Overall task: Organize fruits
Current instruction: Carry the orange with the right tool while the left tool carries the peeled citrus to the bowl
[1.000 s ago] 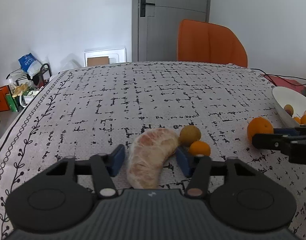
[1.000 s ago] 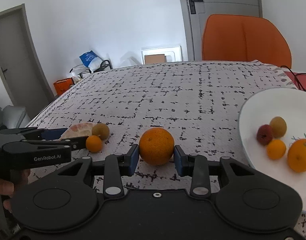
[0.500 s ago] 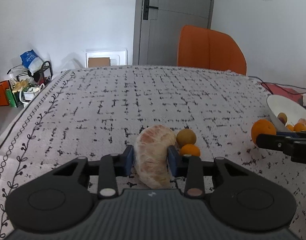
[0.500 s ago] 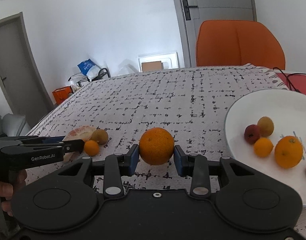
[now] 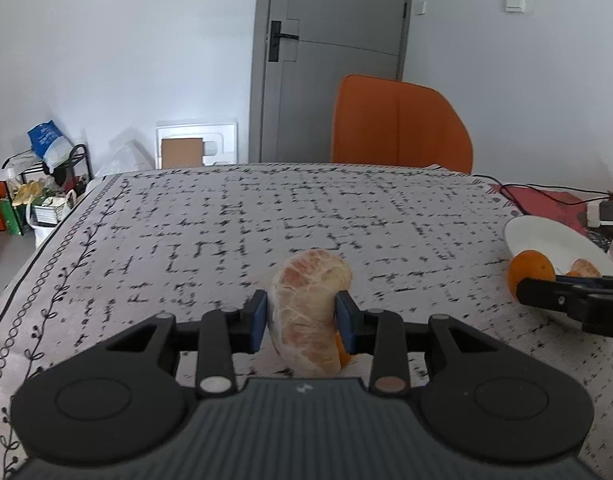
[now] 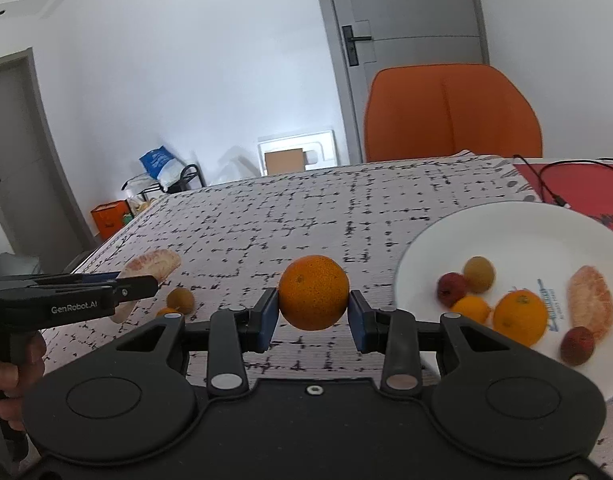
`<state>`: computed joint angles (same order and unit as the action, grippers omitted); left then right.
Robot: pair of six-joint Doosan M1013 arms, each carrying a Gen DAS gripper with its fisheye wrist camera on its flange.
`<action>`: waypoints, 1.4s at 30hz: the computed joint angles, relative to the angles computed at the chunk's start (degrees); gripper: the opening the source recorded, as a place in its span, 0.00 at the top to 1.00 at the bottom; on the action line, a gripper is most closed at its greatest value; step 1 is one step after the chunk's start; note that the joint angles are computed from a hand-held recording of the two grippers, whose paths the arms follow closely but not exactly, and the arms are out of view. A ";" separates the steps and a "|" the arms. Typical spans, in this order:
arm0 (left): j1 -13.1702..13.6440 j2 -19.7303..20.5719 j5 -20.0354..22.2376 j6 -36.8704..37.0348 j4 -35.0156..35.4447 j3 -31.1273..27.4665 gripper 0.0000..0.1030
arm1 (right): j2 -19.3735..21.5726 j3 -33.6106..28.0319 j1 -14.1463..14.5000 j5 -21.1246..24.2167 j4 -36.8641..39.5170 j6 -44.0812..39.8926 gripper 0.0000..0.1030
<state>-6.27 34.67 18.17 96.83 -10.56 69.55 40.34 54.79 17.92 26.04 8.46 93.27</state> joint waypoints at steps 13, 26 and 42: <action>-1.74 0.79 -0.21 7.65 -5.67 -1.99 0.66 | -1.78 3.14 -1.08 -2.88 -3.37 5.06 0.66; -3.41 2.14 0.59 13.64 -10.52 -4.66 0.66 | -3.61 6.45 -2.64 -4.57 -13.24 17.29 0.66; -5.31 4.27 2.82 21.00 -15.76 -8.53 0.66 | -3.96 7.66 -4.17 -4.50 -28.42 33.57 0.53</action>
<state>-11.58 38.94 20.99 117.83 -26.32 61.02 36.37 62.45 13.75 21.55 -19.97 126.85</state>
